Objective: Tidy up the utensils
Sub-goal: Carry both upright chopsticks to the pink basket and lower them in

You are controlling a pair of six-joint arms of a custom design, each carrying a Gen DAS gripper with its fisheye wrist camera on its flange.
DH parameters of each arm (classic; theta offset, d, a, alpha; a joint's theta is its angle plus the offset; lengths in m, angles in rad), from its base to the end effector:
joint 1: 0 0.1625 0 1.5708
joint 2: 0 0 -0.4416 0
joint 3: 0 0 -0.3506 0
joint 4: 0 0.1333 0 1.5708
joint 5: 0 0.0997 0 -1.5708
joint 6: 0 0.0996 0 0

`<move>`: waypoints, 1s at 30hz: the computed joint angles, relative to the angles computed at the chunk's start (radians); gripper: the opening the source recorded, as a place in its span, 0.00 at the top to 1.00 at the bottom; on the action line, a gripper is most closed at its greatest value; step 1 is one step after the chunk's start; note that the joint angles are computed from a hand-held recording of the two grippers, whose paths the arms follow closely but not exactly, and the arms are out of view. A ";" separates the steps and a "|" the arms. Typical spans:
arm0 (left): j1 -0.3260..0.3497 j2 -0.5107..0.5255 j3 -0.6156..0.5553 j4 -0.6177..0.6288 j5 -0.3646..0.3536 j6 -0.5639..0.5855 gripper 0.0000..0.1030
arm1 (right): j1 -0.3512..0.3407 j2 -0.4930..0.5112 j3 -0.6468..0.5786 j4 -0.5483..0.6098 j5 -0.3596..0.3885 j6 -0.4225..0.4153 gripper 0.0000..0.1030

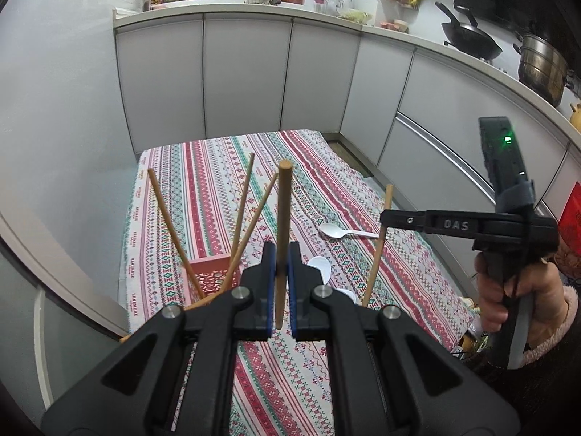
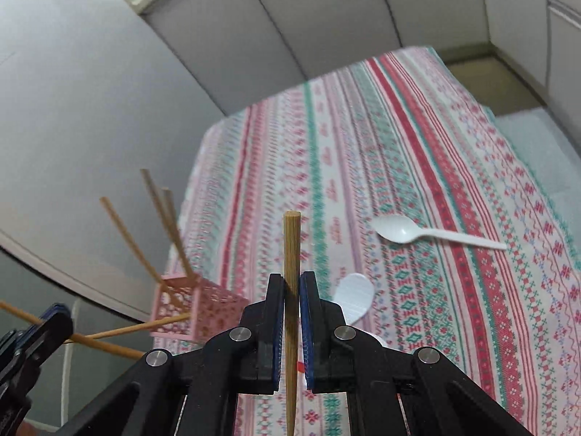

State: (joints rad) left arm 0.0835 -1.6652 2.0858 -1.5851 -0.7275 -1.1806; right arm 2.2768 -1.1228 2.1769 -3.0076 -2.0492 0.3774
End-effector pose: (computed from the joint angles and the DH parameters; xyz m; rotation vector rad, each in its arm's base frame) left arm -0.3253 -0.2356 0.3587 0.5869 2.3425 -0.9323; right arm 0.3844 -0.3161 0.2109 0.3290 -2.7967 0.8206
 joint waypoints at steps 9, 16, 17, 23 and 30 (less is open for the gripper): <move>-0.050 -0.034 -0.046 0.127 0.065 -0.105 0.93 | 0.080 -0.008 -0.016 -0.160 -0.066 -0.054 0.93; -0.068 -0.066 -0.084 0.268 0.129 -0.213 0.93 | 0.140 0.028 -0.062 -0.289 -0.125 -0.127 0.93; -0.068 -0.071 -0.088 0.285 0.136 -0.228 0.93 | 0.145 0.032 -0.065 -0.311 -0.123 -0.134 0.93; -0.036 -0.083 -0.081 0.295 0.167 -0.249 0.93 | 0.172 0.087 -0.094 -0.447 -0.114 -0.200 0.93; 0.035 -0.049 -0.050 0.219 0.173 -0.181 0.93 | 0.162 0.176 -0.132 -0.488 -0.069 -0.234 0.93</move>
